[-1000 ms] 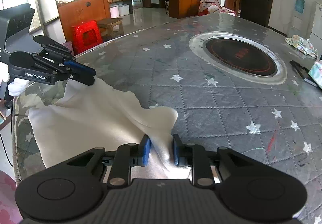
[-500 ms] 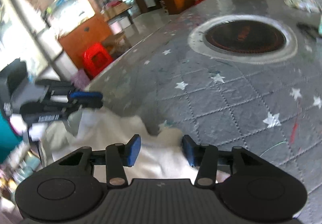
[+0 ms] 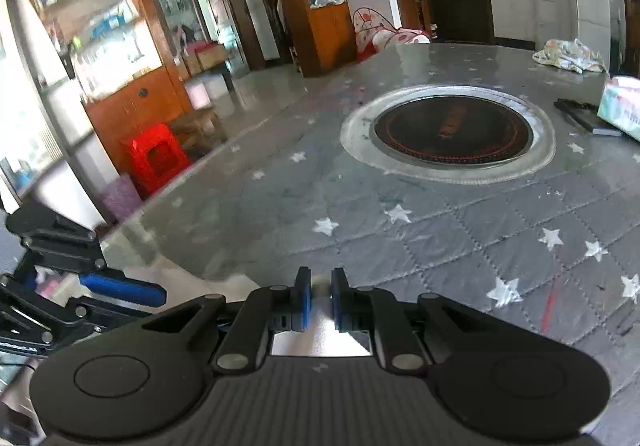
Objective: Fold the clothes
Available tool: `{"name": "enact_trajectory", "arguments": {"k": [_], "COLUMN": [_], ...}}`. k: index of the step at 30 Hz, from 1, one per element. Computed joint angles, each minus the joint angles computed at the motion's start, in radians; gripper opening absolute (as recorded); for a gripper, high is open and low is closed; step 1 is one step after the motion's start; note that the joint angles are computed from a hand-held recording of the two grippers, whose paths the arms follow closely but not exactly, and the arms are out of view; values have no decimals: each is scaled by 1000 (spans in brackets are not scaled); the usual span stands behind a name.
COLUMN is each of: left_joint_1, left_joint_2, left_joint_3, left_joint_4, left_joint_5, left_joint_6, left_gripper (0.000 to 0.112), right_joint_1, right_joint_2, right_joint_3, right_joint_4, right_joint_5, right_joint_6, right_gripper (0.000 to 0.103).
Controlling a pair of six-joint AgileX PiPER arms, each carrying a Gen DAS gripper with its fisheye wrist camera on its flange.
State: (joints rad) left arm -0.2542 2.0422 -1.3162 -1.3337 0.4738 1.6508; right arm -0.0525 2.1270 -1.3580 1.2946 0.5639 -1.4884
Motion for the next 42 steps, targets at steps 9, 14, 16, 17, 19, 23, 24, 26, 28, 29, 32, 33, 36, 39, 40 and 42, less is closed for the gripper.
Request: {"name": "enact_trajectory", "arguments": {"k": [9,14,16,17,19,23,24,26,28,29,32,33,36,39,40,42], "left_joint_1": [-21,-12,-13,-14,-15,-14,-14,-15,-16,-16,-18,-19,-18,-18,-18,-21], "left_joint_2": [127,164,160,159,157,160,159,160,161,162,157,155,160,161,160,158], "left_joint_3": [-164,-196,-188,-186,-183,-186,-185,-183,-182,-182,-172,-168,-175,-177,-174,-171], "left_joint_4": [218,240,230,231,231,231,230,221,214,214,209,203,207,206,203,206], "left_joint_5": [-13,-1,-7,-9,-12,-12,-12,-16,-17,-17,-27,-30,-27,-28,-30,-38], "left_joint_6": [-322,-384,-376,-378,-375,-376,-377,-366,-360,-360,-346,-339,-346,-346,-341,-341], "left_gripper": [16,16,16,16,16,17,17,17,17,17,17,17,17,17,17,17], "right_joint_1": [-2,31,52,63,78,75,70,63,64,61,41,32,16,11,4,-23], "right_joint_2": [-33,-89,-79,-70,-57,-85,-96,-116,-121,-126,-160,-174,-206,-201,-193,-180], "right_joint_3": [66,154,162,162,167,189,204,236,251,265,310,327,358,357,355,349], "right_joint_4": [88,108,120,128,170,195,208,231,214,223,294,330,343,293,299,314], "right_joint_5": [-49,-47,-76,-94,-116,-112,-107,-103,-115,-117,-98,-87,-97,-152,-162,-147], "right_joint_6": [-121,-268,-298,-302,-322,-332,-347,-388,-390,-403,-466,-499,-522,-472,-470,-465], "right_gripper": [15,15,15,15,15,15,15,15,16,16,16,16,16,16,17,17]}}
